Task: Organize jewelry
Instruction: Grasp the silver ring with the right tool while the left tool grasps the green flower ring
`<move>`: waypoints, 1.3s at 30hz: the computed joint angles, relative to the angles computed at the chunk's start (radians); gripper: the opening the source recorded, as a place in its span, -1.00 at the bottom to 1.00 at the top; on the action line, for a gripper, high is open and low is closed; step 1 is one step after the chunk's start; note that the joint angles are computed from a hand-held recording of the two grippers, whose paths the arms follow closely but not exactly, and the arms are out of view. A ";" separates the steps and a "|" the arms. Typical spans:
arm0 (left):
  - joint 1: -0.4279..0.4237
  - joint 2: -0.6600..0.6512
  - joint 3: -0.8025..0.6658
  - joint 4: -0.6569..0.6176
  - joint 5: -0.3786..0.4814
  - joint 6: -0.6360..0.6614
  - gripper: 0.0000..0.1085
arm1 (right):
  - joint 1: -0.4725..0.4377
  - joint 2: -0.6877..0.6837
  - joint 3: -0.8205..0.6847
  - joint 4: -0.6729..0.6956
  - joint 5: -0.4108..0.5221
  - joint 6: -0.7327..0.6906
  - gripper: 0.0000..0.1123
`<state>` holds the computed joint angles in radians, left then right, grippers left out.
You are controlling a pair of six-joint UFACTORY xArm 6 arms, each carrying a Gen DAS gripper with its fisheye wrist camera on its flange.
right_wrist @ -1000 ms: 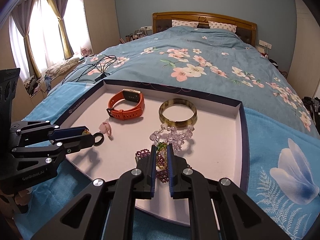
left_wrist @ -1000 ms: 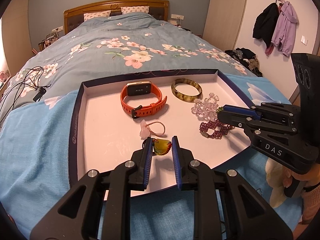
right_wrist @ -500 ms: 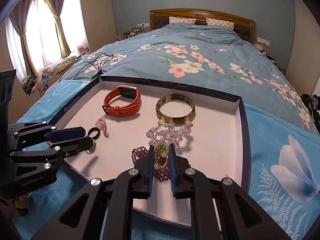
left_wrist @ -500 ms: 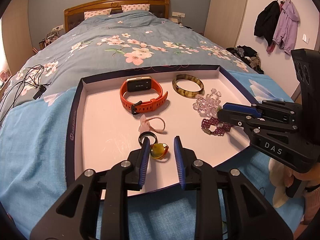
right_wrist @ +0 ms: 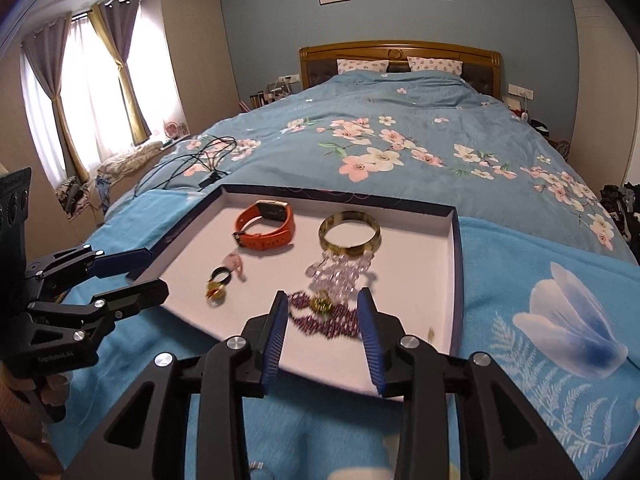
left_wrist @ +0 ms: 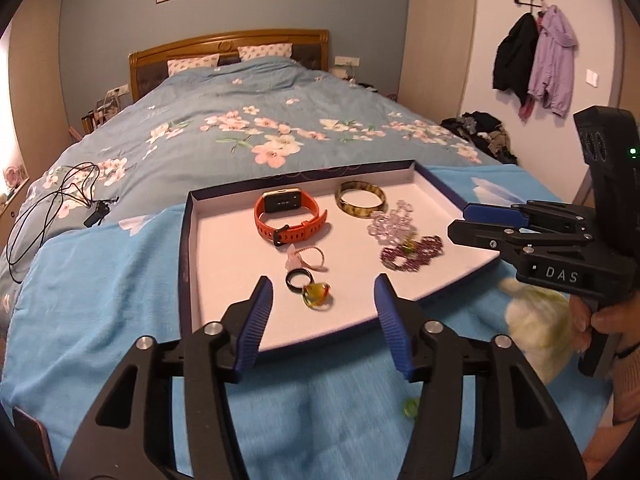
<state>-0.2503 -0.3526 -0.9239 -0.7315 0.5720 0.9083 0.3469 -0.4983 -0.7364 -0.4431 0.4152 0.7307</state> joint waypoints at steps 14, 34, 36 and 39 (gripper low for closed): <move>0.043 -0.209 0.179 0.001 0.149 0.085 -0.01 | 0.123 -0.174 0.153 0.057 0.108 0.003 -0.34; -0.008 -0.194 0.187 0.096 0.192 0.008 0.02 | 0.221 -0.119 0.110 0.047 0.228 0.023 -0.42; -0.013 -0.179 0.178 0.115 0.199 -0.013 -0.03 | 0.223 -0.116 0.106 0.037 0.235 0.028 -0.54; -0.009 -0.147 0.154 0.121 0.232 -0.035 -0.12 | 0.229 -0.118 0.105 0.026 0.244 0.036 -0.70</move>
<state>-0.2594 -0.4995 -0.7695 -0.6100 0.8041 0.8734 0.5757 -0.6160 -0.6315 -0.4173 0.6589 0.7669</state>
